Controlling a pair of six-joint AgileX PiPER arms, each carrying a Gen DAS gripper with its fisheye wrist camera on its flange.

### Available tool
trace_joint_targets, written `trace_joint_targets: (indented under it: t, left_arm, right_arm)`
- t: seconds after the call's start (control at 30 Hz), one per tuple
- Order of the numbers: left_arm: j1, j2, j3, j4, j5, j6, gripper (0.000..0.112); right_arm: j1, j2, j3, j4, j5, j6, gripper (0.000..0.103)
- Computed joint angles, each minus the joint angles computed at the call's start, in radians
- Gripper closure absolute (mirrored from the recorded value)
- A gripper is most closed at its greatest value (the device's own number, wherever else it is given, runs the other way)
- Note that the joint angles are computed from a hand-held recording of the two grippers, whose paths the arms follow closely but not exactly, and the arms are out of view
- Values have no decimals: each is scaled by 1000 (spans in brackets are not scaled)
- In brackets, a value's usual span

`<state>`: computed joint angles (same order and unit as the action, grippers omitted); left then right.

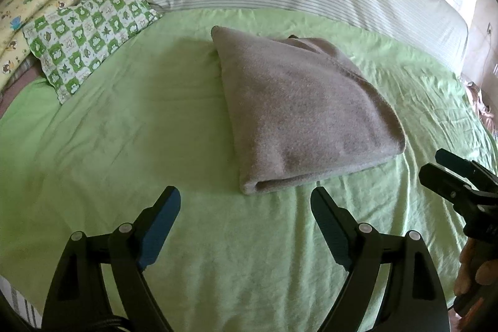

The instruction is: Fold small clothes

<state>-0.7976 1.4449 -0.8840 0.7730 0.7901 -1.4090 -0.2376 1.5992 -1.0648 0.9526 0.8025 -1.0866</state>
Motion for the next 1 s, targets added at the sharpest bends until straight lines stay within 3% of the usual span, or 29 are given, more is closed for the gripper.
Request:
trace_joint_targets:
  t: [0.33,1.0]
  left_arm:
    - [-15,33,-6,7,4,-26,25]
    - [37,69,-20,-7,-74,-2,25]
  right_arm:
    - [30,4,22,15,-41,-26,13]
    - [50,55,-3,33,-69,-76,13]
